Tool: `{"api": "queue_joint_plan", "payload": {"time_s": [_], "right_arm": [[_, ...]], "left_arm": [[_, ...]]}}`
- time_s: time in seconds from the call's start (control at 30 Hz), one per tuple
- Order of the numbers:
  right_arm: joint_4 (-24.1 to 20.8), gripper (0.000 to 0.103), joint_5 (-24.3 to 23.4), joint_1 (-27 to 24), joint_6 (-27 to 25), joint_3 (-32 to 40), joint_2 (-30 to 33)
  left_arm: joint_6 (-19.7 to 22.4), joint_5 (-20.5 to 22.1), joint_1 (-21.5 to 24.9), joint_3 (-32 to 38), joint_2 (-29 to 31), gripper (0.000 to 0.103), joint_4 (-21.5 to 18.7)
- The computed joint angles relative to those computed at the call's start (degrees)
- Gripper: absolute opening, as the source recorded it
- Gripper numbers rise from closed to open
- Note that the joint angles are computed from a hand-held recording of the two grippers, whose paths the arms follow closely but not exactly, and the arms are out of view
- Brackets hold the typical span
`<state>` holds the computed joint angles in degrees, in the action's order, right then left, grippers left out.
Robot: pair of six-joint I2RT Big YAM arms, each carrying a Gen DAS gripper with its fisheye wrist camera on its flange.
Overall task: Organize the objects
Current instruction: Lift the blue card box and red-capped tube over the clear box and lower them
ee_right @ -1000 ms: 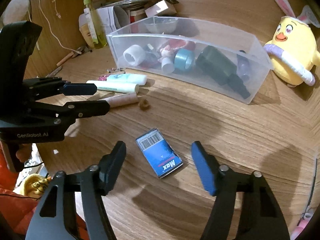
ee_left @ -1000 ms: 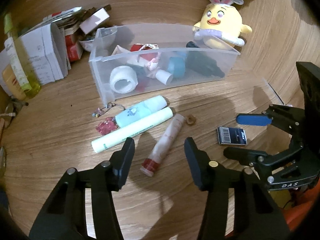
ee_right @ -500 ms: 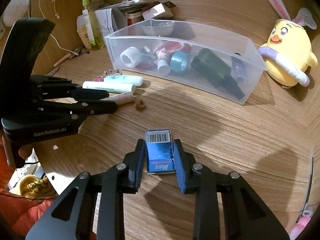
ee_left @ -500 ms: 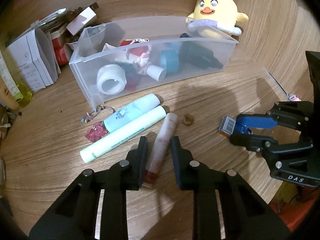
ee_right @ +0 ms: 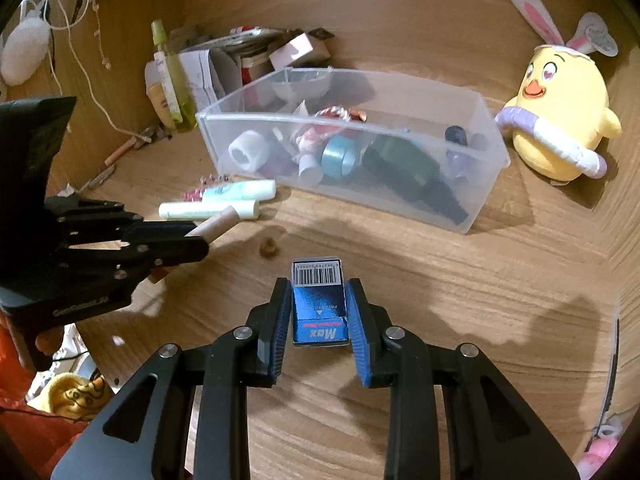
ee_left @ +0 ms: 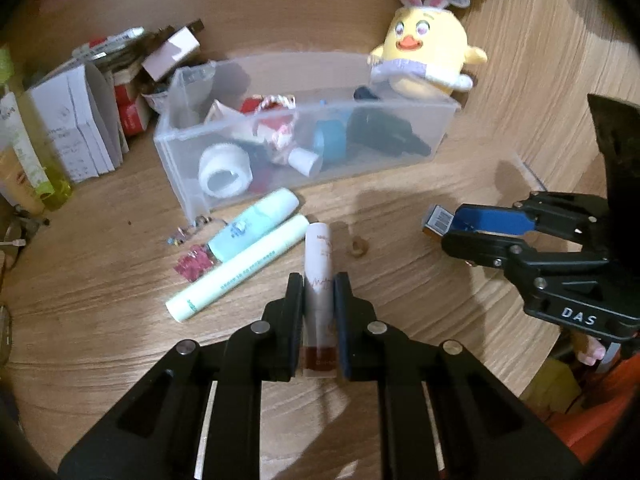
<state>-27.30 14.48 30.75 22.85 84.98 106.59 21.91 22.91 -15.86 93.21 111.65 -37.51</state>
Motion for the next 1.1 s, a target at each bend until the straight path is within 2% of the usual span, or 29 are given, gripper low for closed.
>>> {"api": "queue_joint_plan", "payload": {"time_s": [0.37, 0.73, 1.1], "right_arm": [[3.62, 0.025, 0.81, -0.81, -0.16, 0.23, -1.63], [5.65, 0.025, 2.77, -1.39, -2.89, 2.36, -2.04], [5.94, 0.025, 4.45, -2.87, -4.58, 5.94, -0.82]], "left_arm": [[-4.35, 1.4, 0.92, -0.15, -1.91, 0.014, 5.1], [-8.76, 2.44, 1.11, 0.46, -2.46, 0.014, 10.46], [-11.64, 3.02, 0.81, 4.35, -0.89, 0.014, 12.24]]}}
